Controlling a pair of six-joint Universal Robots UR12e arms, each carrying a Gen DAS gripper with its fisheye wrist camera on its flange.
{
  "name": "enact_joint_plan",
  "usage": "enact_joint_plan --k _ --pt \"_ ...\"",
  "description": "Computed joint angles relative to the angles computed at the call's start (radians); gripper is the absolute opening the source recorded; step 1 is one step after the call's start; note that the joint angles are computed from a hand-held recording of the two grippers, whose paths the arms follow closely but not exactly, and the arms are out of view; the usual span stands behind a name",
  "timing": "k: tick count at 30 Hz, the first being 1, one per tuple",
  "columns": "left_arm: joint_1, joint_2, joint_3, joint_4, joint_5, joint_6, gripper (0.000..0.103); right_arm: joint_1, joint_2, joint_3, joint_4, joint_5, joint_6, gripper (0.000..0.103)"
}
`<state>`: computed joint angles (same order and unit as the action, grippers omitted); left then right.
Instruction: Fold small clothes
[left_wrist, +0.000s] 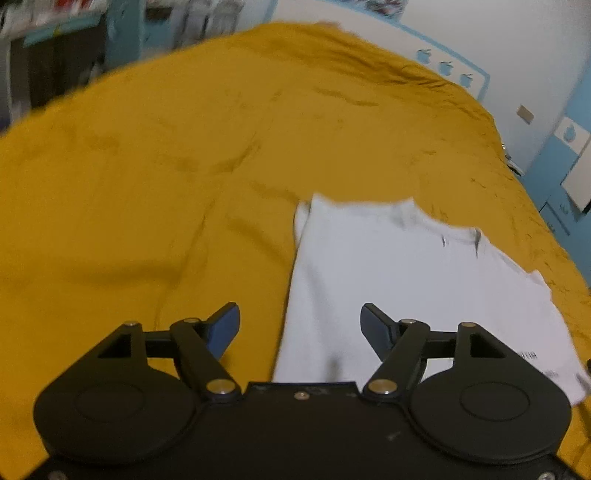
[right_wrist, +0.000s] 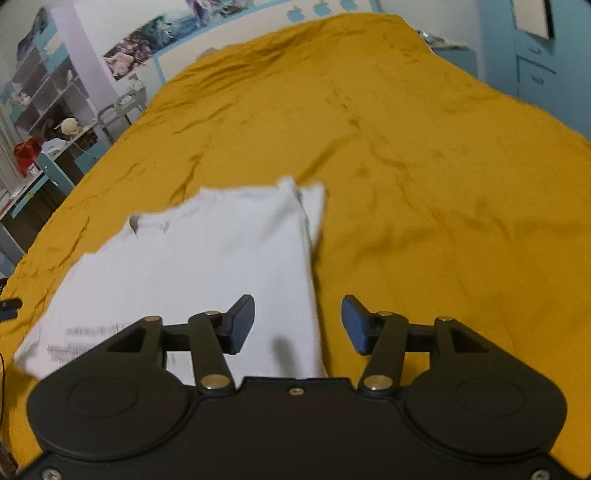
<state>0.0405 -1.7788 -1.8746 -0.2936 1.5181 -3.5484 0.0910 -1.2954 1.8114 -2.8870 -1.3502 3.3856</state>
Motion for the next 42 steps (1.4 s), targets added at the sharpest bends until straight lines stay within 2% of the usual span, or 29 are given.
enact_joint_plan --k 3,6,7,8,10,11,14,17,20,22,23,26,29,31,33,36,38,42 --pt "0.008 0.01 -0.03 -0.011 -0.043 -0.076 0.074 -0.004 -0.004 0.021 -0.002 0.023 0.037 0.053" --pt "0.006 0.009 -0.046 -0.013 -0.068 -0.113 0.074 0.003 0.004 0.023 -0.008 0.036 0.065 0.053" --pt "0.006 0.006 -0.048 -0.013 -0.083 -0.118 0.07 0.006 0.007 0.022 -0.007 0.038 0.068 0.053" --pt "-0.001 0.004 -0.048 -0.013 -0.076 -0.121 0.054 0.01 0.005 0.025 -0.01 0.033 0.071 0.05" --pt "-0.003 -0.003 -0.044 -0.016 -0.092 -0.117 0.028 0.019 0.008 0.025 -0.012 0.009 0.081 0.033" --pt "-0.002 -0.003 -0.044 -0.01 -0.099 -0.139 0.022 0.015 0.006 0.028 -0.01 0.03 0.092 0.019" --pt "0.011 0.01 -0.048 0.0 -0.128 -0.172 0.015 0.017 -0.006 0.042 -0.052 0.022 0.111 0.013" --pt "0.014 0.03 -0.051 0.022 -0.128 -0.149 0.014 0.017 -0.029 0.057 -0.101 0.013 0.079 0.008" --pt "0.014 0.037 -0.045 -0.057 -0.103 -0.115 0.014 0.009 -0.035 0.065 -0.08 0.026 0.085 0.008" --pt "0.023 0.025 -0.052 -0.085 -0.122 -0.126 0.016 0.01 -0.024 0.069 -0.055 0.009 0.086 0.007" --pt "0.027 0.018 -0.058 -0.075 -0.133 -0.134 0.016 0.006 -0.016 0.074 -0.048 0.016 0.109 0.007" --pt "0.037 0.017 -0.074 -0.038 -0.156 -0.15 0.019 -0.008 -0.002 0.102 -0.106 0.05 0.192 0.007" --pt "0.046 0.037 -0.08 -0.053 -0.166 -0.134 0.022 -0.014 -0.008 0.108 -0.111 0.062 0.205 0.008" --pt "0.052 0.056 -0.083 -0.066 -0.161 -0.12 0.024 -0.02 -0.02 0.106 -0.088 0.074 0.208 0.011" --pt "0.049 0.077 -0.082 -0.073 -0.123 -0.101 0.025 -0.018 -0.034 0.101 -0.075 0.06 0.208 0.026" --pt "0.04 0.086 -0.069 -0.029 -0.067 -0.07 0.025 0.002 -0.039 0.081 -0.102 -0.012 0.151 0.028" --pt "0.037 0.071 -0.048 0.011 -0.071 -0.058 0.039 0.014 -0.022 0.049 -0.143 -0.021 0.119 0.028" --pt "0.016 0.005 0.022 0.034 -0.087 -0.017 0.041 0.044 0.049 -0.052 -0.159 -0.028 0.08 0.032"
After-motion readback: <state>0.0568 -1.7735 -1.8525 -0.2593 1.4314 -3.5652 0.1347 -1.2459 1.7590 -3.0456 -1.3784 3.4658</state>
